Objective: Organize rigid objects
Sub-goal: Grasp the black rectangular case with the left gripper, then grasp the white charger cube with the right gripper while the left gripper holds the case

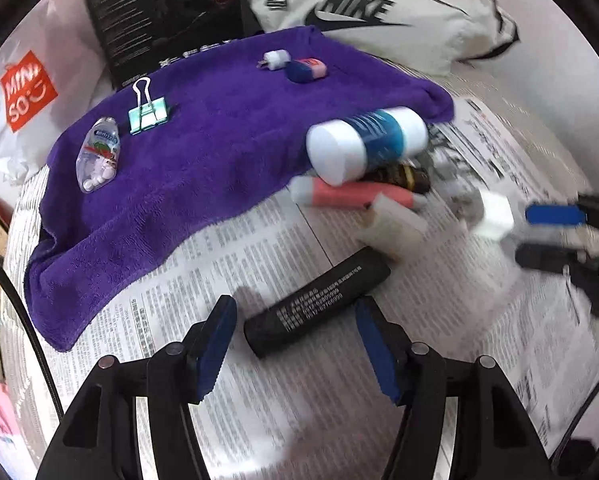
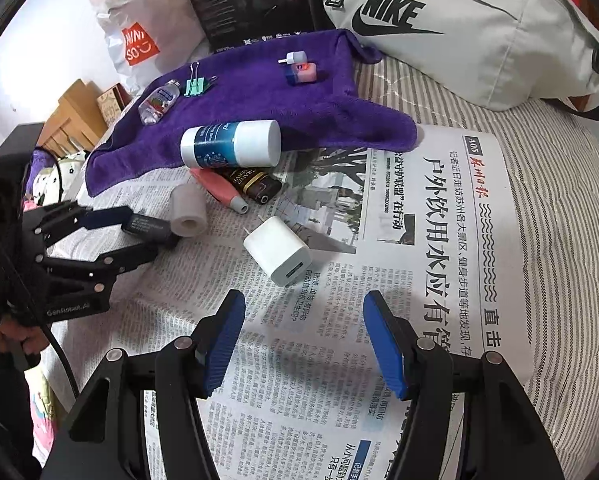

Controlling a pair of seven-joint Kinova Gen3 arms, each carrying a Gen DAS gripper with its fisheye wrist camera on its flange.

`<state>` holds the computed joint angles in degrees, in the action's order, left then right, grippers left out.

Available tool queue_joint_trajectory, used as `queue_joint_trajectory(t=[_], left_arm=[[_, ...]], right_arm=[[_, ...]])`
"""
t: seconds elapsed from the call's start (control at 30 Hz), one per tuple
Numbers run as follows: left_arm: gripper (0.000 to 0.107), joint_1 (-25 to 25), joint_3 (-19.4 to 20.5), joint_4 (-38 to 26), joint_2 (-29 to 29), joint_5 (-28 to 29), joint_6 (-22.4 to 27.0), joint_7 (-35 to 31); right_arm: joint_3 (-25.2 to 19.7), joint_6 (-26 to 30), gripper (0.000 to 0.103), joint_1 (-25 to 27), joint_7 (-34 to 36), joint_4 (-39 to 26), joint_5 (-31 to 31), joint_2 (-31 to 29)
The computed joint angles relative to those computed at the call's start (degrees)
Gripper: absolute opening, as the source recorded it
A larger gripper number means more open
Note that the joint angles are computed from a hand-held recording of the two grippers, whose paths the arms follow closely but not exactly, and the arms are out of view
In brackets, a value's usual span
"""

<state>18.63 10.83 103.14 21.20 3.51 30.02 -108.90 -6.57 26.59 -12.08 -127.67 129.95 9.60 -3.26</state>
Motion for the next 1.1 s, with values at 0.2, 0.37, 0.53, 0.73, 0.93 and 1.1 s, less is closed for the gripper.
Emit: queue_joint_trajectory(t=[0.2, 0.37, 0.53, 0.73, 0.93, 1.1], left_arm=[[0.063, 1.67, -0.71, 2.35, 0.36, 0.28, -6.71, 2.82], [0.03, -2.04, 3.4, 0.45, 0.87, 2.11, -2.84, -3.08], [0.024, -5.19, 3.18, 3.73, -1.37, 6.85, -3.64, -5.31], [0.024, -8.26, 4.05, 5.61, -2.0, 12.25, -4.9, -8.5], [0.023, -2.79, 0.62, 5.28, -1.73, 6.53, -7.33, -3.19], [0.023, -4.53, 1.97, 5.32, -1.75, 7.33, -7.04, -2.75]], right_arm=[[-0.11, 0.66, 0.061, -0.34, -0.97, -0.68, 0.56, 1.17], [-0.03, 1.16, 0.061, -0.94, -0.82, -0.95, 0.81, 1.32], [0.33, 0.74, 0.061, -0.76, -0.11, -0.44, -0.07, 0.77], [0.86, -0.68, 0.061, 0.19, 1.03, 0.7, -0.97, 0.13], [2.27, -4.83, 0.061, 1.64, 6.26, 1.66, -5.67, 0.51], [1.83, -5.99, 0.057, 1.69, 7.06, 0.19, -3.06, 3.05]])
